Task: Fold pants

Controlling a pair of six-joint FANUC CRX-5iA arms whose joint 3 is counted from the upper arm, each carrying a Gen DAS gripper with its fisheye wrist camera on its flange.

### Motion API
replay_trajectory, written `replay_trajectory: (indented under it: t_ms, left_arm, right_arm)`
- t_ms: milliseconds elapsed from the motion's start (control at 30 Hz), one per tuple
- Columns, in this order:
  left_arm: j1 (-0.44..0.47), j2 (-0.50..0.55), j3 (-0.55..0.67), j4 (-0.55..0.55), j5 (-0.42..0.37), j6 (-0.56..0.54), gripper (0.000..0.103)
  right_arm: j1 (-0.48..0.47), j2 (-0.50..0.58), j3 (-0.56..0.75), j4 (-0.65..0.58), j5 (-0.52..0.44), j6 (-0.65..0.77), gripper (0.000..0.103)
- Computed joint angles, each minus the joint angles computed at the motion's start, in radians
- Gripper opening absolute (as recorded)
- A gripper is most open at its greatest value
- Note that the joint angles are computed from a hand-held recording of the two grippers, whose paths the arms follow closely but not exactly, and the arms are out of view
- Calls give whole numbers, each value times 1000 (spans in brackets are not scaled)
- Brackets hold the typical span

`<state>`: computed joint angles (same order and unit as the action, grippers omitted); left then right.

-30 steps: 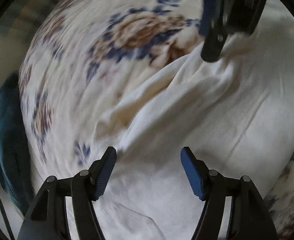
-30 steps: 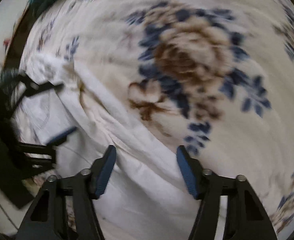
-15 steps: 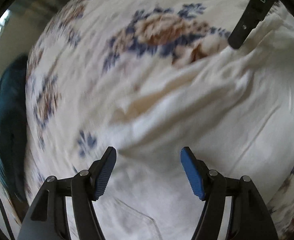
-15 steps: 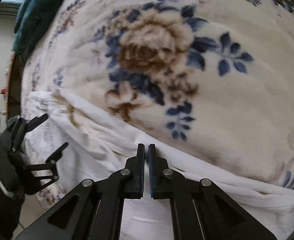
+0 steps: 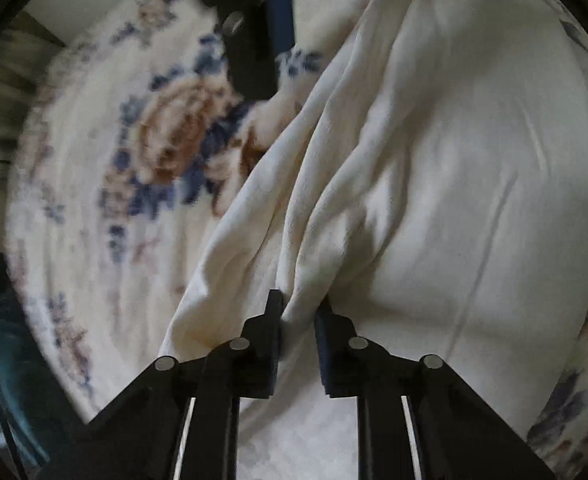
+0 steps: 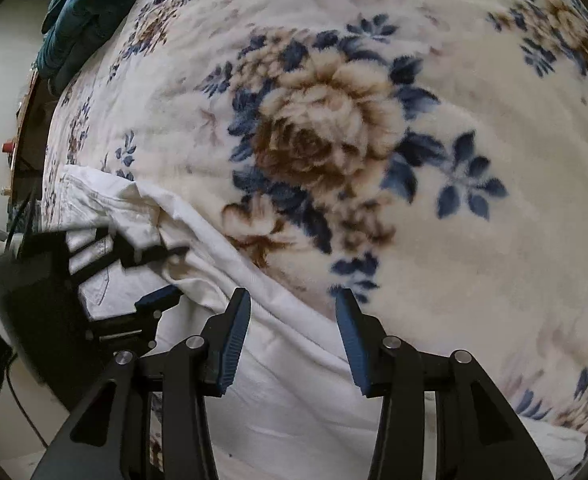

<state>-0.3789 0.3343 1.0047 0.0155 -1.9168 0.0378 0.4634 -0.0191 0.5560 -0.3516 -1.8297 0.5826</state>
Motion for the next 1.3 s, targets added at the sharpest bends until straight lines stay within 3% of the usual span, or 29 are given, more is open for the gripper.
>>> replay_trajectory:
  t_ms: [233, 333, 500, 667, 700, 767, 800, 833, 900, 1033, 1067, 1233, 1300]
  left_arm:
    - [63, -171, -202, 80, 173, 193, 12]
    - [74, -199, -231, 73, 201, 249, 11]
    - [90, -232, -284, 89, 255, 248, 11]
    - [89, -241, -301, 91, 281, 235, 11]
    - [90, -245, -307, 91, 292, 233, 11]
    - [93, -239, -297, 93, 288, 247, 11]
    - [98, -239, -300, 99, 301, 246, 11]
    - [97, -237, -298, 99, 303, 244, 11]
    - [96, -230, -296, 97, 299, 251, 11]
    - [95, -226, -289, 95, 294, 260, 11]
    - [95, -225, -285, 96, 293, 264, 11]
    - [95, -230, -276, 95, 280, 265, 11]
    - [99, -235, -285, 97, 286, 251, 11]
  right_arm:
    - [-18, 23, 20, -90, 117, -4, 48]
    - [-82, 22, -8, -267, 224, 14, 48]
    - [-196, 5, -143, -604, 444, 23, 48]
    - [-201, 67, -185, -724, 554, 42, 47]
    - [-199, 79, -178, -730, 558, 50, 46]
    - [-162, 99, -127, -637, 552, 42, 11]
    - [-145, 96, -108, -570, 552, 24, 11]
    - [-131, 99, -80, -503, 539, 6, 11]
    - [-147, 119, -31, -493, 476, 14, 4]
    - [-114, 269, 251, -385, 104, 84, 7]
    - [-110, 290, 292, -391, 48, 105, 7]
    - [-46, 346, 385, -373, -151, 199, 11]
    - [-29, 357, 394, -379, -173, 212, 11]
